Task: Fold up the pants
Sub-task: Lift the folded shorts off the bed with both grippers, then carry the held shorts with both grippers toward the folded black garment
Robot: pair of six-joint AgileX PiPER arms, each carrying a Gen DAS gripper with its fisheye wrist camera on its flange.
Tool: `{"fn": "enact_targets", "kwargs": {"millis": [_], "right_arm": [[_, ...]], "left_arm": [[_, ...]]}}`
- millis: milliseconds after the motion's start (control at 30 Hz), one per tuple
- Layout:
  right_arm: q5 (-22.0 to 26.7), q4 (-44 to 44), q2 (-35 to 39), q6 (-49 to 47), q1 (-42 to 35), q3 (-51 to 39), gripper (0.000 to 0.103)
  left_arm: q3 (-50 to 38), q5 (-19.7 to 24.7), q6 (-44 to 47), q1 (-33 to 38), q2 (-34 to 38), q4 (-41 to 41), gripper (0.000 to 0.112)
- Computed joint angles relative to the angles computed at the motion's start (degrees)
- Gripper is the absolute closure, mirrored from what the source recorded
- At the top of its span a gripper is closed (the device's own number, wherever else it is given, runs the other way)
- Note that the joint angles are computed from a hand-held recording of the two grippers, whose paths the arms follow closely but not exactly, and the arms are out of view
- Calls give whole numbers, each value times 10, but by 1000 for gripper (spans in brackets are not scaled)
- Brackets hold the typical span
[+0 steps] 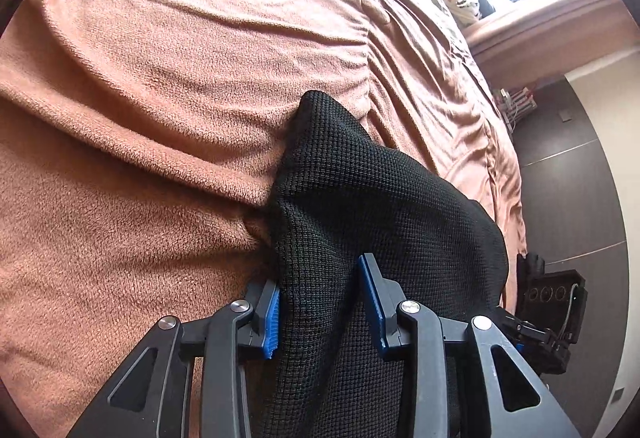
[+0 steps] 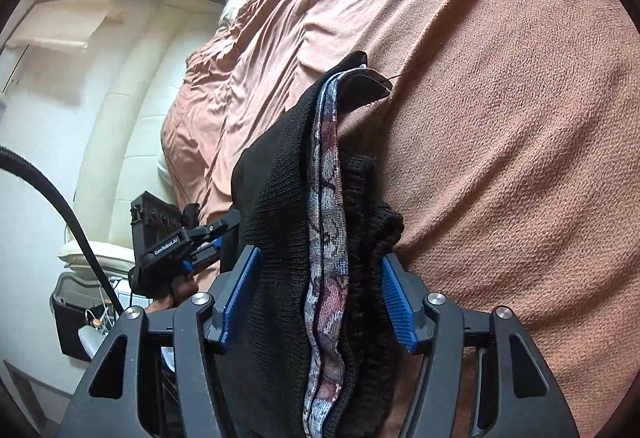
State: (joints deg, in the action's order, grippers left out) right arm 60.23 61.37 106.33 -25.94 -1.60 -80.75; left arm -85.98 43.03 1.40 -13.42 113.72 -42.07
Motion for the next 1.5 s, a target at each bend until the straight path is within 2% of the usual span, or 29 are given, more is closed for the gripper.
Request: {"fn": "enact_targets", "kwargs": {"millis": [100, 167, 267, 633, 933, 1233, 1500], "right_arm": [[-17, -25, -3, 15, 12, -3, 46], [-23, -37, -15, 26, 16, -3, 64], [-29, -43, -40, 28, 20, 7, 75], [-59, -55, -150, 31, 55, 47, 79], [-85, -78, -228, 65, 108, 52, 79], [-139, -148, -254, 150, 220, 9, 80], [-185, -227, -201, 242, 329, -79, 80]], "left_arm": [[5, -6, -5, -3, -9, 13, 90], [10, -9, -7, -3, -18, 15, 94], [14, -15, -4, -7, -34, 15, 100], [66, -45, -58, -34, -157, 87, 102], [121, -50, -85, -8, -289, 114, 103], [112, 11, -84, 80, -385, 123, 103], [100, 95, 5, 233, -436, 56, 103]]}}
